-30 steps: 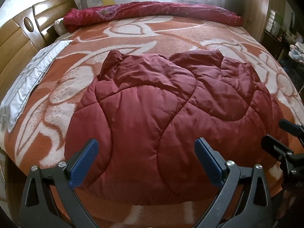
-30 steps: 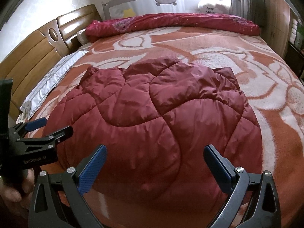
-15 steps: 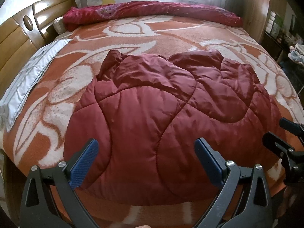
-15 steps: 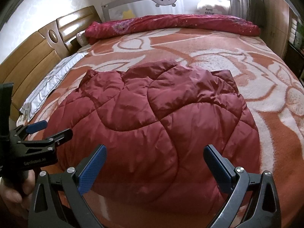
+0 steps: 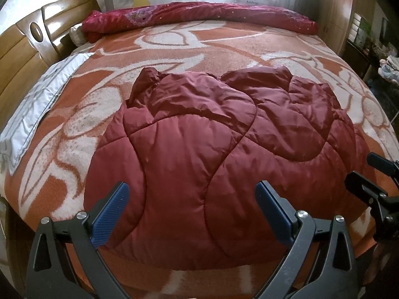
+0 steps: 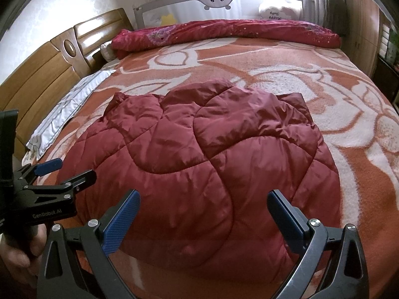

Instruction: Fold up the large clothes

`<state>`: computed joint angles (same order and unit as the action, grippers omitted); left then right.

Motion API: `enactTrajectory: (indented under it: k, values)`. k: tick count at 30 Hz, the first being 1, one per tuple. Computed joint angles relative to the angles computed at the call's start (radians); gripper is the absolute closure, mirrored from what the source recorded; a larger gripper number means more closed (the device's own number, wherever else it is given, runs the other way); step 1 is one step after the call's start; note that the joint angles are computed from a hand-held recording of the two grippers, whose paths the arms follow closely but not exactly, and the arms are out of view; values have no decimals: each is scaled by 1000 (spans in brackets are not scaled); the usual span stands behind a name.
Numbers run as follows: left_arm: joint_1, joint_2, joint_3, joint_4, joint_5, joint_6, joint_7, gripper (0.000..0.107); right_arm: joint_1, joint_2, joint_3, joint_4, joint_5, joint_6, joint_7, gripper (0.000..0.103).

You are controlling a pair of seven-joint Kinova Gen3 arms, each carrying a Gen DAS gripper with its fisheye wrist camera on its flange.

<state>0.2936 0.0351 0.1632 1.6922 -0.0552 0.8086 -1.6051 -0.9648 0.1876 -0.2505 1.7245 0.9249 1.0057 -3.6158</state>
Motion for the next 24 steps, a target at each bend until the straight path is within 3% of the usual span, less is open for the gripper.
enactTrajectory:
  k: [24]
  values:
    - [6, 10, 0, -17, -17, 8, 4, 6, 15, -8, -1, 0, -7, -7, 17, 1]
